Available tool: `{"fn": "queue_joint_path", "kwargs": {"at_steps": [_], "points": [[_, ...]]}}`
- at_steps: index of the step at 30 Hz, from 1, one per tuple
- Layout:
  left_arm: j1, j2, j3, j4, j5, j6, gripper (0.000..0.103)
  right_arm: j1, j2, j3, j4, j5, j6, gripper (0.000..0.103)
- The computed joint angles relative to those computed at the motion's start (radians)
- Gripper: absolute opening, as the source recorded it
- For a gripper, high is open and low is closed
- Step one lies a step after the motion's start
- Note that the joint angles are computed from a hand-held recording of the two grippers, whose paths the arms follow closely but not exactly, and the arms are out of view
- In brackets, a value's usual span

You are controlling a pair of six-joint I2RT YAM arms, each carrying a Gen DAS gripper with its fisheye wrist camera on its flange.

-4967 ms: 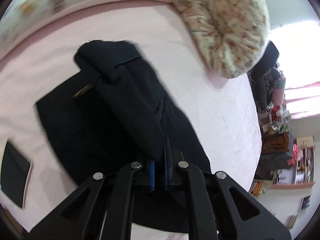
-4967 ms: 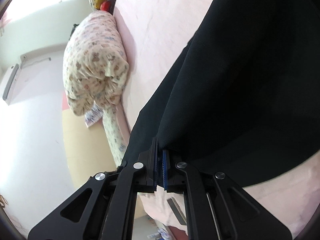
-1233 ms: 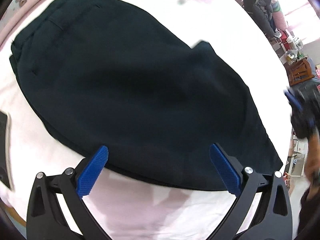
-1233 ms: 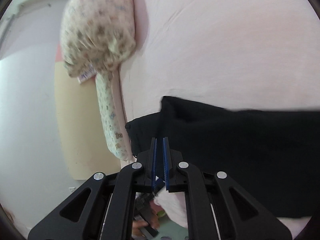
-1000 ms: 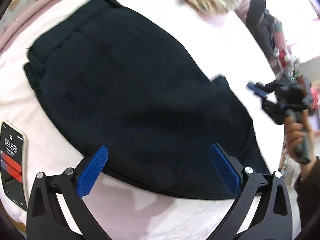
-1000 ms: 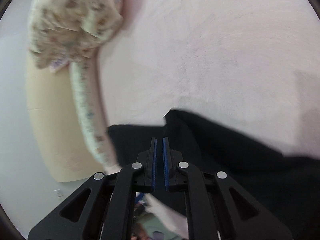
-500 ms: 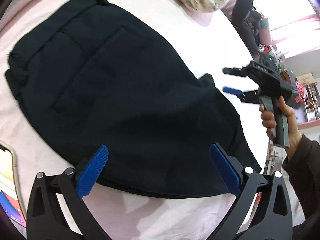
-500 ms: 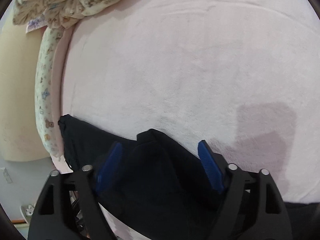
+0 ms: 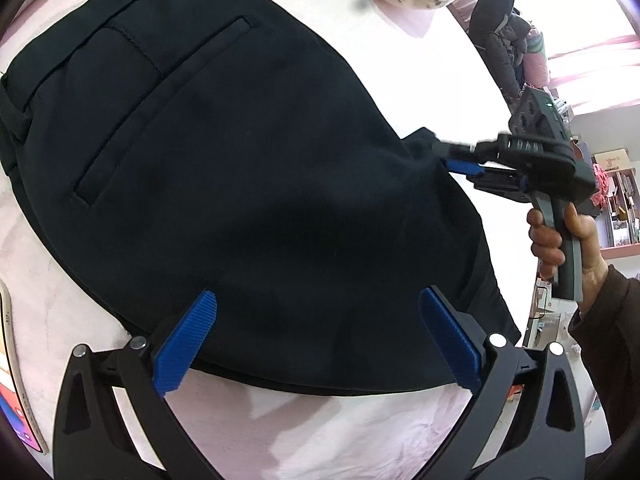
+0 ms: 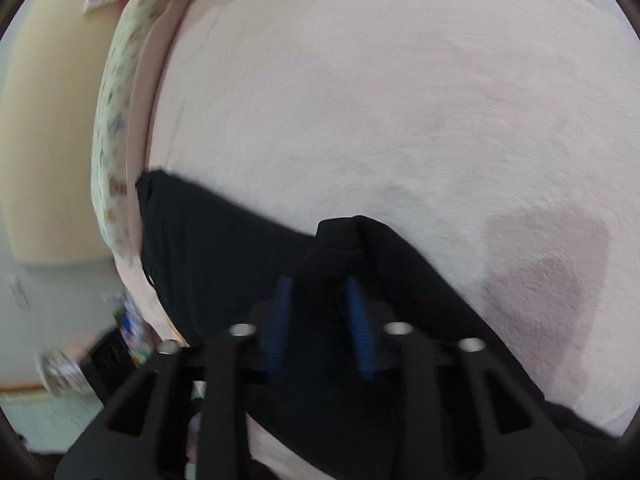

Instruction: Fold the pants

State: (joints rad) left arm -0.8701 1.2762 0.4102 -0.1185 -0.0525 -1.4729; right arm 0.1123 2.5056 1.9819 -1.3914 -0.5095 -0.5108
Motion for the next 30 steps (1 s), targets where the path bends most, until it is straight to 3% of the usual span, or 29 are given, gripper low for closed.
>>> {"fn": "queue_joint_path", "kwargs": {"at_steps": [6,12,15,18,22,26,30], "points": [[0.009,0.052,0.022,0.008,-0.003,-0.004,0.101,-0.032,-0.059,-0.079,0.130,-0.048,0.111,0.004],[0.014,0.093,0.025,0.033,-0.023,-0.041,0.101,-0.053,-0.050,-0.210,0.312,-0.064,0.313,0.005],[0.012,0.113,0.067,-0.019,-0.014,-0.034,0.101,-0.065,-0.111,-0.260,0.326,-0.088,0.273,0.006],[-0.010,0.100,0.087,-0.060,-0.020,-0.027,0.101,-0.147,-0.185,-0.296,0.307,-0.160,0.233,0.018],[-0.104,0.061,0.107,-0.124,-0.097,-0.120,0.101,-0.377,-0.309,-0.385,0.312,-0.206,0.181,0.034],[-0.227,0.086,0.167,-0.184,-0.180,-0.239,0.101,-0.669,-0.328,-0.385,0.291,-0.175,0.154,0.034],[-0.292,0.168,0.244,-0.177,-0.166,-0.272,0.101,-0.963,-0.244,-0.267,0.257,-0.131,0.201,0.034]]}}
